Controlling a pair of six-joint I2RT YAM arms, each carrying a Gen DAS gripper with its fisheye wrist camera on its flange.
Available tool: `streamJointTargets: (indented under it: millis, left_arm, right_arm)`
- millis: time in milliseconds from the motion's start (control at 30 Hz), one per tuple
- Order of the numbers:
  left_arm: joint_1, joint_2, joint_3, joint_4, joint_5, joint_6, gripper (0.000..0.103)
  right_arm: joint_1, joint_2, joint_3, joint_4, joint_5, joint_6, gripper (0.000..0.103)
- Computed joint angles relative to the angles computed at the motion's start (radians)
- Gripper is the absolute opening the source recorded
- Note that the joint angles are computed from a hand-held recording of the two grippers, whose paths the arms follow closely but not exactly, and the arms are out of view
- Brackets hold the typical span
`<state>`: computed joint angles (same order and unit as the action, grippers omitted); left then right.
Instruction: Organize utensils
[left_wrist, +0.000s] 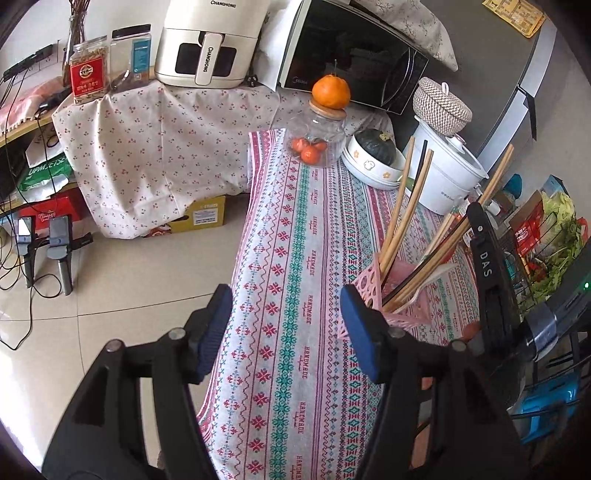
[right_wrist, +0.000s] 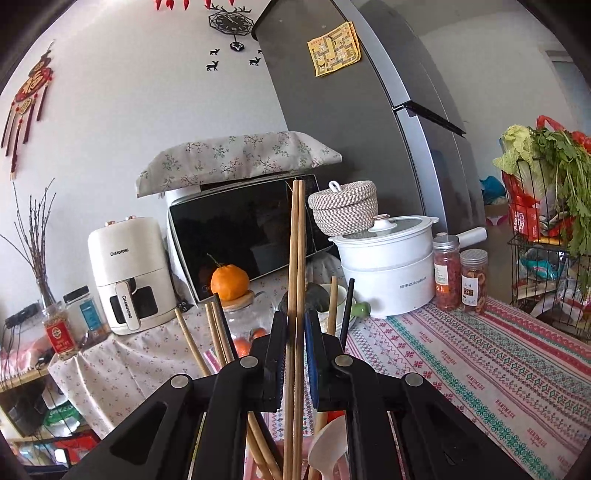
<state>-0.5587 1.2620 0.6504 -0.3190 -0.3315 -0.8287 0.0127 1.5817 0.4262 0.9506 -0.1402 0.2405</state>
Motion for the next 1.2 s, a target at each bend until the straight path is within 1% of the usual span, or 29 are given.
streamJointTargets:
  millis: [67, 133, 167, 200, 267, 300, 333, 400, 433, 500, 533, 600, 700, 733, 800, 867, 933, 1000, 1067, 1200]
  left_arm:
    - [-0.003, 0.001, 0.003, -0.002, -0.004, 0.0, 0.062]
    - [-0.011, 0.009, 0.009, -0.004, -0.012, 0.001, 0.064]
    - [-0.016, 0.012, 0.011, -0.005, -0.015, 0.003, 0.064]
    - [-0.022, 0.017, 0.014, -0.006, -0.017, 0.002, 0.064]
    - [-0.037, 0.025, 0.021, -0.008, -0.022, 0.0, 0.065]
    - [-0.049, 0.028, 0.026, -0.012, -0.027, -0.002, 0.065]
    - [-0.062, 0.032, 0.033, -0.016, -0.035, -0.006, 0.066]
    - [-0.092, 0.035, 0.043, -0.023, -0.061, -0.014, 0.072]
    - [-0.112, 0.036, 0.05, -0.031, -0.079, -0.022, 0.073]
    - [-0.158, 0.037, 0.067, -0.058, -0.125, -0.043, 0.079]
    - [-0.185, 0.043, 0.082, -0.076, -0.151, -0.061, 0.081]
    - [-0.24, 0.057, 0.115, -0.118, -0.192, -0.095, 0.086]
    - [-0.329, 0.08, 0.174, -0.202, -0.263, -0.15, 0.091]
    - [-0.363, 0.088, 0.195, -0.234, -0.299, -0.176, 0.093]
    - [-0.426, 0.108, 0.237, -0.298, -0.375, -0.233, 0.099]
    - [-0.479, 0.135, 0.281, -0.368, -0.437, -0.295, 0.102]
    - [-0.517, 0.17, 0.325, -0.44, -0.475, -0.359, 0.102]
    - [-0.549, 0.203, 0.365, -0.511, -0.49, -0.425, 0.102]
    - [-0.575, 0.219, 0.388, -0.554, -0.488, -0.468, 0.102]
    - [-0.612, 0.246, 0.415, -0.613, -0.51, -0.527, 0.102]
  right_arm:
    - [-0.008, -0.008, -0.017, 0.003, -0.017, -0.003, 0.011]
    - [-0.025, -0.031, -0.027, -0.016, -0.052, -0.02, 0.017]
    - [-0.039, -0.048, -0.029, -0.035, -0.077, -0.024, 0.023]
    - [-0.057, -0.07, -0.028, -0.062, -0.105, -0.026, 0.027]
    - [-0.092, -0.122, -0.02, -0.135, -0.148, -0.037, 0.031]
    - [-0.11, -0.149, -0.011, -0.18, -0.169, -0.047, 0.035]
    - [-0.134, -0.175, 0.0, -0.229, -0.199, -0.058, 0.038]
    - [-0.188, -0.24, 0.021, -0.336, -0.251, -0.086, 0.046]
    - [-0.219, -0.271, 0.035, -0.394, -0.283, -0.104, 0.048]
    - [-0.287, -0.326, 0.077, -0.533, -0.361, -0.157, 0.059]
    - [-0.324, -0.352, 0.102, -0.608, -0.401, -0.19, 0.062]
    - [-0.403, -0.396, 0.155, -0.759, -0.48, -0.266, 0.077]
    - [-0.535, -0.437, 0.231, -0.97, -0.581, -0.399, 0.09]
    - [-0.576, -0.44, 0.256, -1.036, -0.604, -0.444, 0.091]
    - [-0.652, -0.432, 0.308, -1.176, -0.636, -0.549, 0.095]
    - [-0.721, -0.402, 0.369, -1.329, -0.665, -0.677, 0.095]
    - [-0.781, -0.371, 0.413, -1.441, -0.675, -0.774, 0.096]
    - [-0.828, -0.342, 0.455, -1.537, -0.682, -0.868, 0.103]
    - [-0.87, -0.326, 0.491, -1.613, -0.712, -0.965, 0.103]
    - [-0.938, -0.313, 0.524, -1.676, -0.756, -1.072, 0.103]
